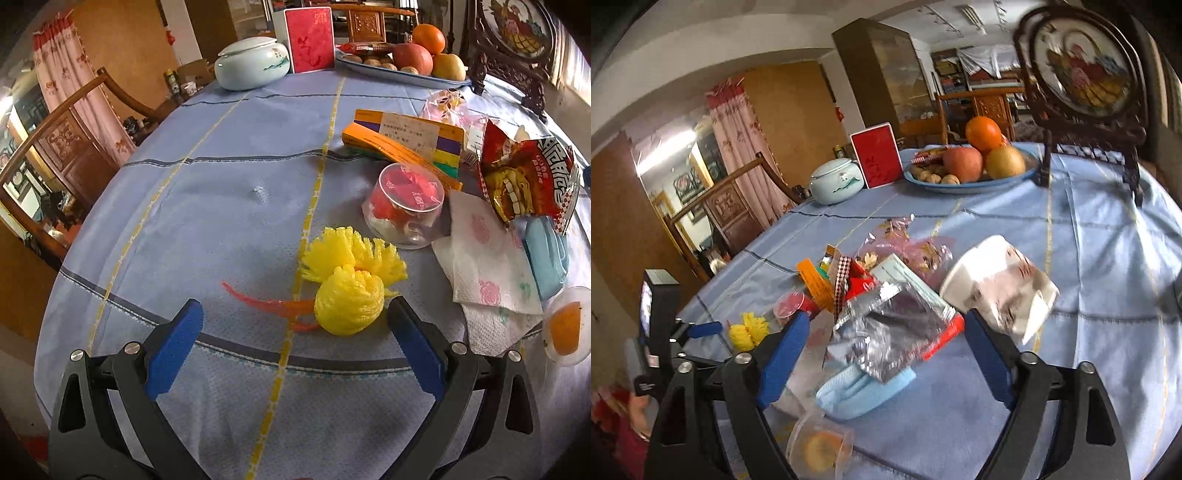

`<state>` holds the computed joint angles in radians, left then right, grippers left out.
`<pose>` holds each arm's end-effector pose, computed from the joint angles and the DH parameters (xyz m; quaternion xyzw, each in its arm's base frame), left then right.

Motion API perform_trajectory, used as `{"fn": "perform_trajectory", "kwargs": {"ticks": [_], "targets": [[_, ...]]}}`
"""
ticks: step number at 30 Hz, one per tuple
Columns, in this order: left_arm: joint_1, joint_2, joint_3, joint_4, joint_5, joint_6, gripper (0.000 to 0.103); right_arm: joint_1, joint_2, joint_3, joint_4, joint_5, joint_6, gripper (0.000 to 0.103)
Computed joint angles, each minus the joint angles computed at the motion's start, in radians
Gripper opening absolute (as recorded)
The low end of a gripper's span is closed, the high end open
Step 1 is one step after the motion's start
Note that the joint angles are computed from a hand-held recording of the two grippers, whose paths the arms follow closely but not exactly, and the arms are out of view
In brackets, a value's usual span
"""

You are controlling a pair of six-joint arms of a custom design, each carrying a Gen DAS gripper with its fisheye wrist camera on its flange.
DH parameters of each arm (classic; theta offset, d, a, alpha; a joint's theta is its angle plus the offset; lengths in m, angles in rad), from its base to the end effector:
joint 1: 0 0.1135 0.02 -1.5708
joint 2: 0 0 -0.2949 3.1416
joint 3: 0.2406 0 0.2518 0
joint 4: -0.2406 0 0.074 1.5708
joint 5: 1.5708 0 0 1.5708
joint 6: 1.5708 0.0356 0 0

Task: Collect trash
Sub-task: 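Grasp the yellow flower wrapper with the left tool while the right tool grasps the red foil snack bag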

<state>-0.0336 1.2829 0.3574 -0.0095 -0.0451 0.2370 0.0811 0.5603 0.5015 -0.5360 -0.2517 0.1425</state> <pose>0.1963 -0.0050 0.1488 0.1211 0.9419 0.0530 0.3087 0.1066 0.0176 0.2550 -0.0319 0.8777 0.1621 0.4499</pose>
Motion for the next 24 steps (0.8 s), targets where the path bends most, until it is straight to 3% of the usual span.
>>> {"fn": "perform_trajectory", "kwargs": {"ticks": [1, 6, 7, 8, 10, 11, 14, 17, 20, 24], "targets": [[0.000, -0.002, -0.002, -0.001, 0.002, -0.001, 0.096, 0.020, 0.022, -0.002, 0.021, 0.021, -0.005, 0.098], [0.017, 0.009, 0.011, -0.014, 0.026, 0.005, 0.096, 0.114, 0.156, -0.012, 0.091, 0.121, -0.001, 0.097], [0.020, 0.014, 0.016, -0.019, 0.033, 0.002, 0.096, 0.130, 0.173, -0.013, 0.091, 0.148, 0.000, 0.091], [0.025, 0.020, 0.022, -0.027, 0.044, -0.003, 0.096, 0.130, 0.177, -0.014, 0.085, 0.146, -0.010, 0.057], [0.060, 0.040, 0.041, -0.050, 0.093, -0.003, 0.096, 0.062, 0.175, -0.002, 0.056, 0.017, -0.040, 0.006], [0.077, 0.048, 0.050, -0.062, 0.117, -0.002, 0.096, 0.020, 0.131, -0.002, 0.045, -0.035, -0.030, 0.006], [0.133, 0.020, 0.044, -0.057, 0.188, -0.005, 0.096, 0.007, 0.002, 0.021, -0.011, -0.021, -0.023, 0.006], [0.185, -0.061, 0.003, -0.021, 0.285, 0.009, 0.096, -0.099, -0.040, 0.039, -0.065, -0.148, -0.043, 0.006], [0.162, -0.070, -0.002, -0.008, 0.266, 0.001, 0.089, -0.146, -0.041, 0.043, -0.088, -0.198, -0.055, 0.007], [0.118, -0.019, 0.027, -0.015, 0.246, -0.010, 0.067, -0.177, -0.021, 0.039, -0.096, -0.228, -0.061, 0.008]]}}
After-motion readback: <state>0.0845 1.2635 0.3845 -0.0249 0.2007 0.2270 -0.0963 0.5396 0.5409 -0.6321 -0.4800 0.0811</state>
